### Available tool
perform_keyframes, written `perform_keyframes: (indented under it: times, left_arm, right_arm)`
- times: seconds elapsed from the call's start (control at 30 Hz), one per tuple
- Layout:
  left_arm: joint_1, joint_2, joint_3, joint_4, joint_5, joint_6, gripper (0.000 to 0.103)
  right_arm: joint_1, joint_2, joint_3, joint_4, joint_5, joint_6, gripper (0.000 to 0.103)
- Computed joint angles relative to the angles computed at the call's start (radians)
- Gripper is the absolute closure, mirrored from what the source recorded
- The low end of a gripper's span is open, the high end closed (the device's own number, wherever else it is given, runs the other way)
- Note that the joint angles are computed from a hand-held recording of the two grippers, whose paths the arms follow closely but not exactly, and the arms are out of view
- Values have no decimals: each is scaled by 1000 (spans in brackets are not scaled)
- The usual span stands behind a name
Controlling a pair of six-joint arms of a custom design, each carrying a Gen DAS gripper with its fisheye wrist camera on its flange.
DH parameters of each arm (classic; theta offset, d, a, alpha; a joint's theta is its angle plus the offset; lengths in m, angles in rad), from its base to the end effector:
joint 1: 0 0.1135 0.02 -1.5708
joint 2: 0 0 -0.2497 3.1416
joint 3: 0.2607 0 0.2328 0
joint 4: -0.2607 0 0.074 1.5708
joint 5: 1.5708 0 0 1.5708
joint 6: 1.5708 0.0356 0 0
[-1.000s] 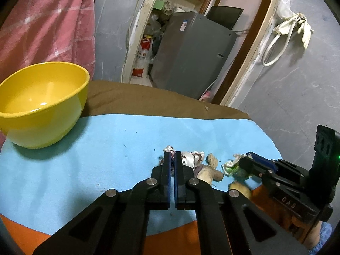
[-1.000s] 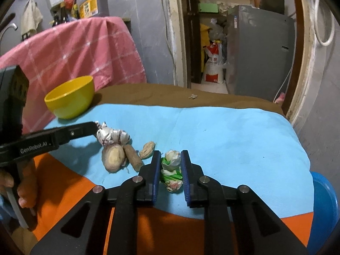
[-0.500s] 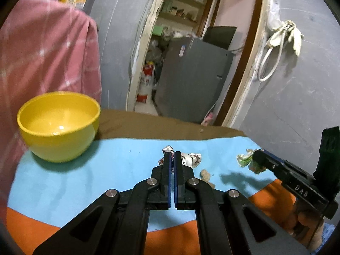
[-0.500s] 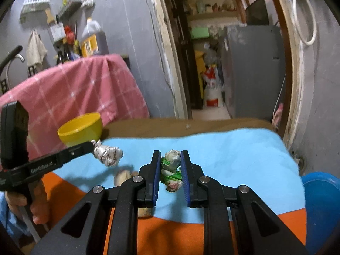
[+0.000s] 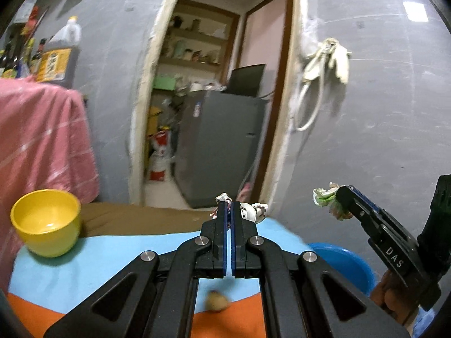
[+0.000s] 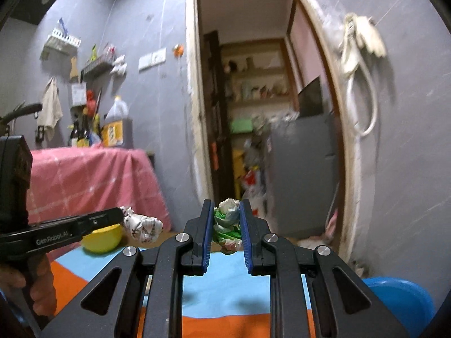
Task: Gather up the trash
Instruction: 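Carry both wrappers over the blue bucket and open both tools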
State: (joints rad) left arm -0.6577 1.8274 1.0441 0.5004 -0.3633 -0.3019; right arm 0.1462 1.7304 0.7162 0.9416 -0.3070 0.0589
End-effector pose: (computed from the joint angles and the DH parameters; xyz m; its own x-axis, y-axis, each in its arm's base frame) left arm 0.3149 -0.2272 0.2089 -0.3005 -0.1190 -0.9463 0.2220 0.9562 -0.1908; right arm 0.3320 0.0598 0.1929 -0.0974 0.0424 -0.9943 -0.4321 0.8982 0.0806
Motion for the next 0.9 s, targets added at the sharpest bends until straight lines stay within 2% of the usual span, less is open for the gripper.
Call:
perform_keyframes:
  times: [0.17,0.47,0.6,0.7,0.9]
  left_arm:
    - [-64,64,94,-16,2,13,103]
    - [-150,237,369,-148,11,21,103]
    - [-181,330,512,-225,32,11,103]
    - [-198,393,610,-276,47,12,103]
    - [-211,530,834,-416,99,-27,103]
  right_arm:
    - [-86,-40,-59,53,-21,18,87]
    - [-249,-75,-125,93,-50,62,87]
    - [-335,-76,-136,86,-83,85,87]
    - [-371,-79,-143,78,-68,76,87]
    - [-430,-54,-100,-36,-34,63,86]
